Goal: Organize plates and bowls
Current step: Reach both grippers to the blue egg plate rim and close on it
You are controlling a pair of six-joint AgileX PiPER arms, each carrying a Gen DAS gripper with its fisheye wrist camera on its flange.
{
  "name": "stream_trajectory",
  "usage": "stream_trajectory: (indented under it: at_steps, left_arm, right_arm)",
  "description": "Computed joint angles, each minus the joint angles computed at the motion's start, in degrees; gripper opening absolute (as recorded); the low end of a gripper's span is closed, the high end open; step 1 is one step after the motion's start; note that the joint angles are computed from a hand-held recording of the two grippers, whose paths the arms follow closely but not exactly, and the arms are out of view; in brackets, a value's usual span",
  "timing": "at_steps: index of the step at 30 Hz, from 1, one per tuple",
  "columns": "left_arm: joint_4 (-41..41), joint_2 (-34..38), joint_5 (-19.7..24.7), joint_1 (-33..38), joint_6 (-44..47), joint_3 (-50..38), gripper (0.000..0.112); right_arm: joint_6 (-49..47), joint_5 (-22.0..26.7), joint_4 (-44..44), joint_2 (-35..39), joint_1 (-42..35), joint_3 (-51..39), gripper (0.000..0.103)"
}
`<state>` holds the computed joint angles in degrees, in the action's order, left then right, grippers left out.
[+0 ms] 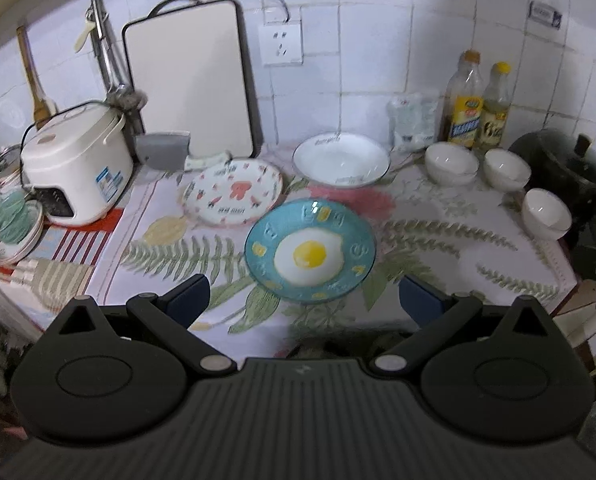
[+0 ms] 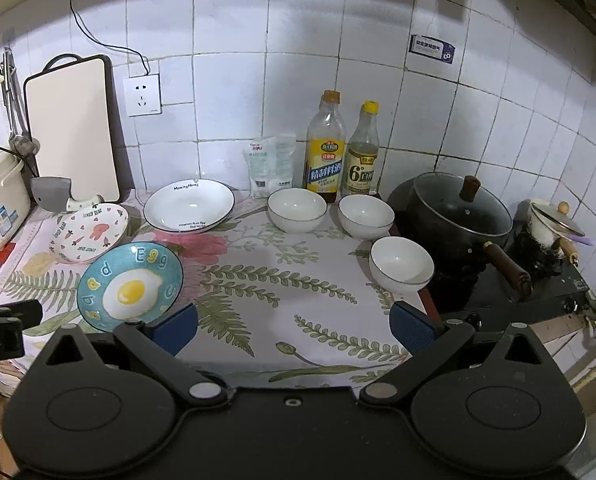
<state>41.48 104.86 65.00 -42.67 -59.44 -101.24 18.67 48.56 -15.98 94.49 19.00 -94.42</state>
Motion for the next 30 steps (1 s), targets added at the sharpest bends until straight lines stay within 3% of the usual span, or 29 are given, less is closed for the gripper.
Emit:
stream_trajectory:
  at_steps: [4, 6, 10, 15, 19, 23, 25, 30]
  left_arm:
    - [1.7, -2.6, -4.5, 1.7, -1.7, 2.4, 0.103]
    - [2.2, -2.4, -4.9, 2.8, -1.7, 1.8, 0.103]
    - [1.2, -0.5, -4.0, 6.1, -1.0, -0.9, 0.100]
    - [-0.4, 0.8, -6.3, 11.2, -0.1, -1.1, 0.100]
    - [2.9, 2.5, -9.2, 13.4, -5.7, 2.5, 0.100]
    - [4.3, 4.5, -15.4, 16.2, -9.3, 7.1, 0.100]
    - [6.4, 5.7, -17.7, 16.9, -11.5, 8.7, 0.100]
    - [12.6, 8.7, -24.9, 19.1, -18.6, 12.1, 0.100]
  right_arm:
    - [-1.0, -3.5, 1.9, -0.4, -1.0, 0.2, 0.103]
    - [-3.9, -6.9, 5.2, -0.2, -2.1, 0.7, 0.103]
    - [-5.8, -8.9, 6.4, 3.3, -2.2, -2.5, 0.103]
    - [-18.2, -23.0, 17.0, 5.4, -3.4, 0.3, 0.103]
    - [-21.5, -23.5, 20.4, 11.9, -2.5, -5.3, 0.103]
    - [-39.4, -20.4, 40.9, 20.8, -4.5, -11.7, 0.103]
    - [-44.8, -19.4, 46.8, 24.2, -4.3, -13.4, 0.103]
    - [-61.8, -21.4, 70.0, 29.6, -5.2, -11.9, 0.103]
